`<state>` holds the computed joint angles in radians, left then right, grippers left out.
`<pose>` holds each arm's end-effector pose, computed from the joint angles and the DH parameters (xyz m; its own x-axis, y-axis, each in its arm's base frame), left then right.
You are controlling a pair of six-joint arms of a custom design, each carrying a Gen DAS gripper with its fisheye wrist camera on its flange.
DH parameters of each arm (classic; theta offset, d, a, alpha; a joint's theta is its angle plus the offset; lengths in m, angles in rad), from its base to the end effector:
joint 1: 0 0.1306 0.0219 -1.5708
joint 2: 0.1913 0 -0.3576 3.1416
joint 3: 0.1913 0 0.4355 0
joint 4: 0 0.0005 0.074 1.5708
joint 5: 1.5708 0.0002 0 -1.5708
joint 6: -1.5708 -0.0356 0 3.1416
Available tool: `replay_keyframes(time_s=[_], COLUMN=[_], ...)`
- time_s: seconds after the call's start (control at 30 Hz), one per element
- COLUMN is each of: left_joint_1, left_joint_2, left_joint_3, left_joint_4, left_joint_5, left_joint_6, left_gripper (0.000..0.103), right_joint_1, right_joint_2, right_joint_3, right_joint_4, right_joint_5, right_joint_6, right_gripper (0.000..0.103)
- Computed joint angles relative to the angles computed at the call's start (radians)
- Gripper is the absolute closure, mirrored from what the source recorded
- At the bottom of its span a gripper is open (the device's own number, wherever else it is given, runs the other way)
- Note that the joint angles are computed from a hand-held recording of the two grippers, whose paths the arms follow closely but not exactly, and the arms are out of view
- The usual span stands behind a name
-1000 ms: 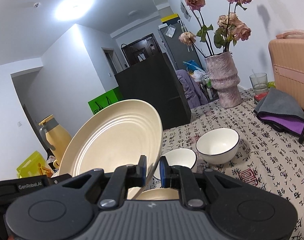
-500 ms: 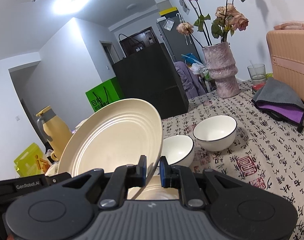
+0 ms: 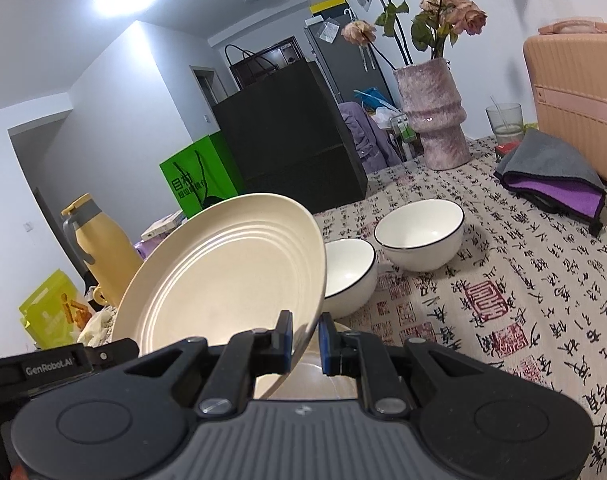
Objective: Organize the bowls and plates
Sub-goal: 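Lower the held cream plates with both tools onto the plate stack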
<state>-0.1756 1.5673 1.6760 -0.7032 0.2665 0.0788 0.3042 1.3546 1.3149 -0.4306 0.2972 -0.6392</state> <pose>0.6001 -0.1165 0.4683 -0.5799 0.0258 -0.8142 0.3388 0.9166 -0.2123 0.5227 0.1526 0.4217 -0.3693 0.4819 -0.7946 0.2280 0.8759 0.4253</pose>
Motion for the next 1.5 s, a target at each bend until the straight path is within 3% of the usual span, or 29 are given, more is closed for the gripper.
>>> replay_keyframes(time_s=[1.0, 1.5], left_joint_1=[0.015, 0.018], left_joint_2=[0.018, 0.014], left_joint_3=[-0.048, -0.072], left_joint_4=[-0.068, -0.073], left_joint_5=[0.022, 0.029], left_joint_6=[-0.034, -0.053], left_gripper=[0.087, 0.087], right_joint_1=[-0.007, 0.008], right_joint_2=[0.033, 0.02], right_joint_3=[-0.034, -0.046], right_joint_4=[-0.074, -0.077], right_joint_5=[-0.073, -0.037], right_joint_6=[-0.061, -0.031], right_gripper=[0.09, 0.089])
